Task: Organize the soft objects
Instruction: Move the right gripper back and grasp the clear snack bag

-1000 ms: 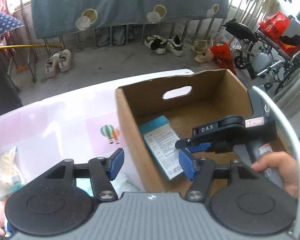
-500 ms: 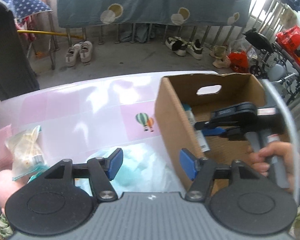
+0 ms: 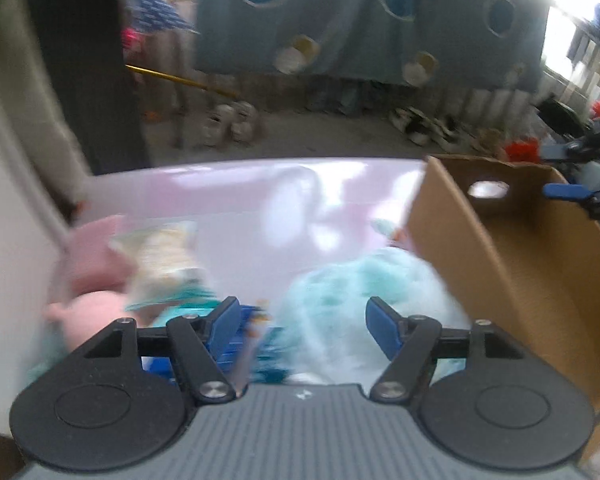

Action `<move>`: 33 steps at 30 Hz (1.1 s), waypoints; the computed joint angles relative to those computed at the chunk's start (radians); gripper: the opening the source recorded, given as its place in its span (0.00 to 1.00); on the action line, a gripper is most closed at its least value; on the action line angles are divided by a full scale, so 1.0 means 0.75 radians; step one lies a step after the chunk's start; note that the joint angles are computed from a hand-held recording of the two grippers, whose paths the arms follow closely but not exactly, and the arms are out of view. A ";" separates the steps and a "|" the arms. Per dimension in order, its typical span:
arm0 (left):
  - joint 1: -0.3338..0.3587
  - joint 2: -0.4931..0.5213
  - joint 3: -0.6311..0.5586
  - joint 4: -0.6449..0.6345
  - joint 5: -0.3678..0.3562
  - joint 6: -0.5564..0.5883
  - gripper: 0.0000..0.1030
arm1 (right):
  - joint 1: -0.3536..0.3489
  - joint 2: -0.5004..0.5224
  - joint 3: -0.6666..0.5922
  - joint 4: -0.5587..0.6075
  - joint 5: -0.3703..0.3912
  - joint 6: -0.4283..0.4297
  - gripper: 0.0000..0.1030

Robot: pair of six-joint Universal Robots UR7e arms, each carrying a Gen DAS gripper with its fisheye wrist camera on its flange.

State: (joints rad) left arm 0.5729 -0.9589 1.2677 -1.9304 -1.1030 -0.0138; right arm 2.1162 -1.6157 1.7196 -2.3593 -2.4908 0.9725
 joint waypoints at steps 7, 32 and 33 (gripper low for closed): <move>0.015 -0.084 0.165 -0.374 0.433 0.032 0.69 | -0.082 0.281 -0.228 -0.091 0.328 -0.210 0.56; 0.299 0.392 -0.558 0.302 0.142 -0.236 0.34 | -0.418 0.921 -0.704 0.113 0.782 -0.218 0.56; 0.299 0.407 -0.572 0.316 0.152 -0.246 0.33 | -0.424 0.921 -0.698 0.117 0.795 -0.226 0.53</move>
State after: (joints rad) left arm 0.7970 -0.6536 0.8384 -1.6935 -0.9888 -0.1981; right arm 1.7984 -0.9251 1.1962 -2.2718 -1.8948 0.8030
